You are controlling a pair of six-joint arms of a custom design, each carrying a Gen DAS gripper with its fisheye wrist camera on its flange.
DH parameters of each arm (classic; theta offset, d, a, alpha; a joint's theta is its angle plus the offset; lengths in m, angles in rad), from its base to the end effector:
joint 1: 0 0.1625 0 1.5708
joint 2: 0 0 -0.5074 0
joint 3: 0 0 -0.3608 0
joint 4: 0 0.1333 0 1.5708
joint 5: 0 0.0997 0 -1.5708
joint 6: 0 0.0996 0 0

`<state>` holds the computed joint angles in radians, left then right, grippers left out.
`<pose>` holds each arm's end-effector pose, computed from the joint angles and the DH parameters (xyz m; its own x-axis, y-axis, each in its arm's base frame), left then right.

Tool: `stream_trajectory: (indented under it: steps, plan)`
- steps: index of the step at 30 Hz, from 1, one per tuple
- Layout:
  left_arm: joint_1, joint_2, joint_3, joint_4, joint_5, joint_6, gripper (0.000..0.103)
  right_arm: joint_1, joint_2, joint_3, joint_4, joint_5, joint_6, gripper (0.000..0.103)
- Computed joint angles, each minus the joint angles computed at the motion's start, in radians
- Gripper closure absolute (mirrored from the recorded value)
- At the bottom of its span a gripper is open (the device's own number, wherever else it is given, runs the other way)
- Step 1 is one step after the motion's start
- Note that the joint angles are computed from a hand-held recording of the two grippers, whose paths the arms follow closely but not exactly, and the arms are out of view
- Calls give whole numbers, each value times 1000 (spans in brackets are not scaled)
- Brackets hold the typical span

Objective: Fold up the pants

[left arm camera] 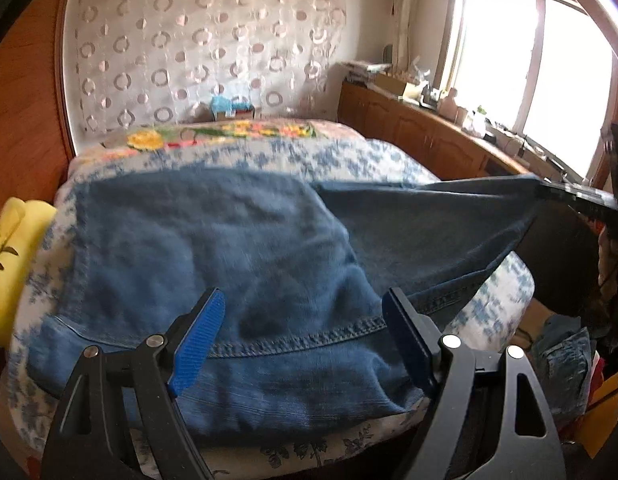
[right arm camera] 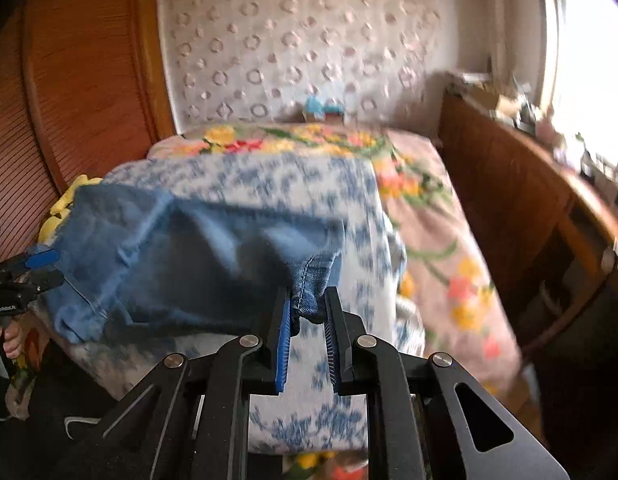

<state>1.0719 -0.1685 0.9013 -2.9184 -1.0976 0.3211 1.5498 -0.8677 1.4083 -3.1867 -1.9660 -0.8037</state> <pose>-0.2742 -0.8767 -0.0087 -0.7377 0.4115 -0.5353 0.6573 0.6191 -0.4298 0.0789 -0.7675 0.4079 -0.6427 -0.0938 0.7604 -0.6522 0.5877 -0.4788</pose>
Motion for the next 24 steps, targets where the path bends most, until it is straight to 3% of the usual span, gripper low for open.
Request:
stream_trajectory:
  steps: [6, 14, 24]
  plan:
    - [-8, -40, 56, -64, -2, 17, 21, 74, 12, -21, -13, 18, -92, 88]
    - [-10, -83, 127, -133, 12, 31, 21, 119, 28, 12, -25, 112, -116, 87]
    - [2, -140, 211, -201, 46, 31, 21, 154, 105, -79, 94, 226, -161, 87]
